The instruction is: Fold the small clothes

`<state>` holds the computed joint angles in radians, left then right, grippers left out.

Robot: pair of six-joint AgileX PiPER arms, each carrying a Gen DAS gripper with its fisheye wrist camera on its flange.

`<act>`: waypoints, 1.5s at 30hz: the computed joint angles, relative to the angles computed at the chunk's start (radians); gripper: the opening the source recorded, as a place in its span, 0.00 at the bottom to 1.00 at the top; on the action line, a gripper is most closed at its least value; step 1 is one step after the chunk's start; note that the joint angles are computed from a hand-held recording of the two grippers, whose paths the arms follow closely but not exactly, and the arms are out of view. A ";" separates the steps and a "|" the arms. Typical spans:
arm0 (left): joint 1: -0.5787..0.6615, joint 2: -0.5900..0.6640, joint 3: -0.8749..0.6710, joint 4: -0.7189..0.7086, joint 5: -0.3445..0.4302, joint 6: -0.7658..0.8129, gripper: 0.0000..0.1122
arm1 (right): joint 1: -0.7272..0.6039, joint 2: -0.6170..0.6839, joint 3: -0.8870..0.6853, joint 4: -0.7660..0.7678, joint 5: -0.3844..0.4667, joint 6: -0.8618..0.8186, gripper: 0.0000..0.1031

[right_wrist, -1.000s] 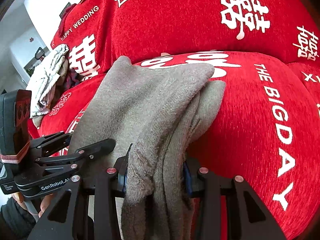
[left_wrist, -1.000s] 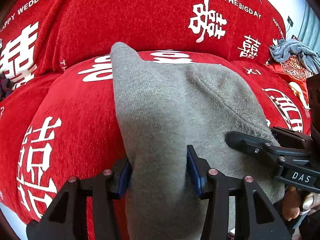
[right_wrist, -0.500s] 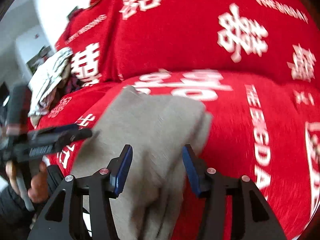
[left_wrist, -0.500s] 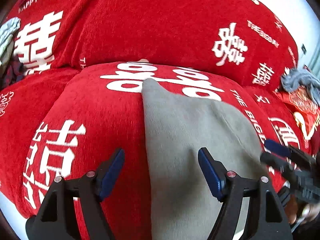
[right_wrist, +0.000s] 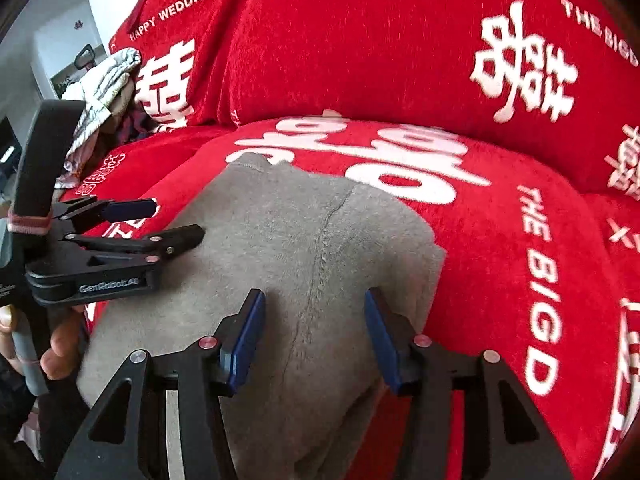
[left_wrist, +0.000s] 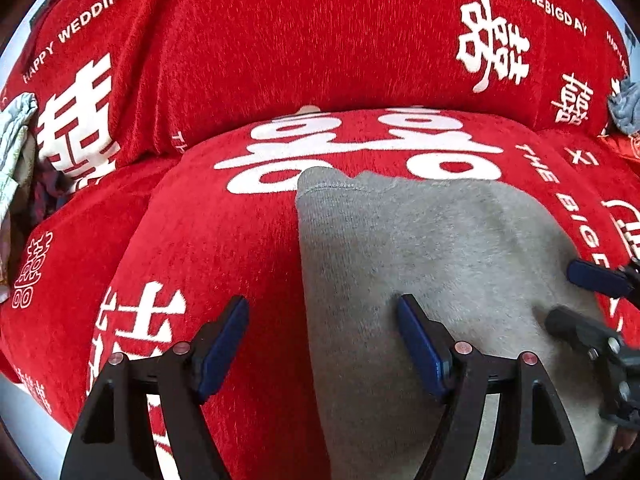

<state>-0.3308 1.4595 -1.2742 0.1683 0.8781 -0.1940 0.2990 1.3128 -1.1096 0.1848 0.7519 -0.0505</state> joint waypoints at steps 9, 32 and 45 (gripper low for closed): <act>-0.047 -0.207 0.186 0.001 -0.041 0.005 0.68 | 0.234 -0.179 0.149 -0.194 0.002 0.097 0.53; -0.188 -0.356 0.332 0.164 0.010 -0.236 0.87 | 0.411 -0.254 0.271 -0.404 0.062 0.445 0.55; -0.265 -0.327 0.287 0.292 0.036 -0.333 0.87 | 0.493 -0.237 0.204 -0.630 0.089 0.653 0.56</act>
